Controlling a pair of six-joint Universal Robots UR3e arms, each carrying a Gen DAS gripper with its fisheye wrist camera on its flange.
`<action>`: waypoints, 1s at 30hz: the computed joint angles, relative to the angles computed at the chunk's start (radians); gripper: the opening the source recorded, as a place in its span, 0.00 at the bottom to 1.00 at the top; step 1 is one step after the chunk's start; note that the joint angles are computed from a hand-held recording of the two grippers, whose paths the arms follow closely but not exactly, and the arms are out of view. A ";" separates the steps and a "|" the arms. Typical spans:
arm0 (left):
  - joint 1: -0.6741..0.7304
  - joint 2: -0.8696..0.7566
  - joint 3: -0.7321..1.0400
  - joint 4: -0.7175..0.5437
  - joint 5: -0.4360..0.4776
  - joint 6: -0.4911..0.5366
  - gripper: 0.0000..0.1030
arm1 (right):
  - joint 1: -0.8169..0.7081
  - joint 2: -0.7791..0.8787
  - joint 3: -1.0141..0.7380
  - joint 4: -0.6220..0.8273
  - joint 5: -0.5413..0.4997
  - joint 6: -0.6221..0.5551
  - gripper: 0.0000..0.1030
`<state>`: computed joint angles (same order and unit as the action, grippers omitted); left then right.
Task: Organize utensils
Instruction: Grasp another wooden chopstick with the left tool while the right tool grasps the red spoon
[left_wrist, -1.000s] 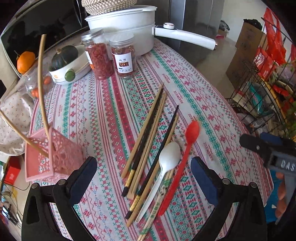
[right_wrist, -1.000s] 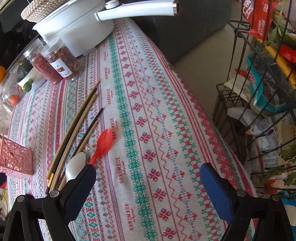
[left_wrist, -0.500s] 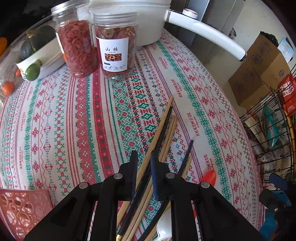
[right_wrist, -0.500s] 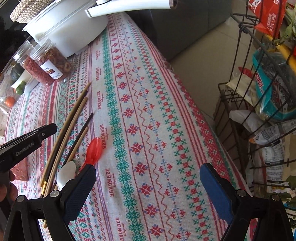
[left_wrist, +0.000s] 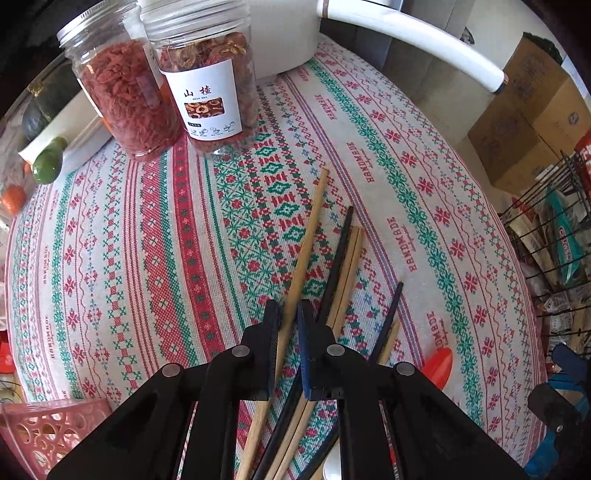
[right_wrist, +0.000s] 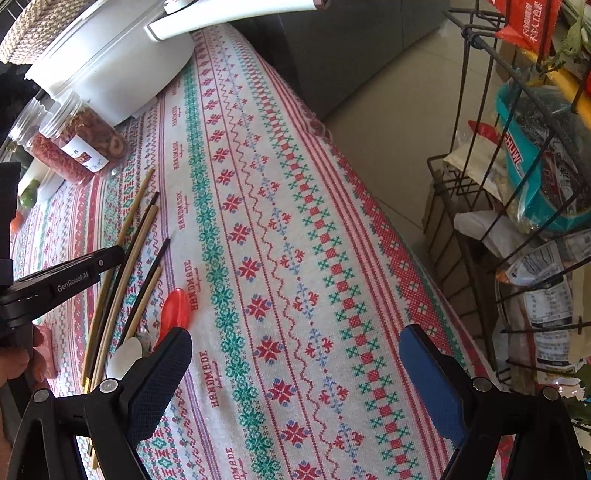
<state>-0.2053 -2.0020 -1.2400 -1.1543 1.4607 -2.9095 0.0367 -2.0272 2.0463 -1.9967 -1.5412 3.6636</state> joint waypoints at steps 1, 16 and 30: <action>0.008 0.030 -0.040 0.013 -0.010 0.015 0.10 | 0.006 0.010 -0.003 -0.001 -0.001 0.003 0.92; 0.450 0.767 -0.412 -0.327 -0.432 0.444 0.07 | 0.048 0.150 0.026 -0.149 0.093 0.038 0.92; 0.958 1.029 -0.324 -0.987 -0.624 1.019 0.07 | 0.196 0.394 -0.024 -0.445 0.023 0.039 0.38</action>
<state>0.7527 -0.9728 -1.5640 -2.1413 0.8366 -1.8901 0.2327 -1.6334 2.0225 -2.4422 -1.5178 3.7022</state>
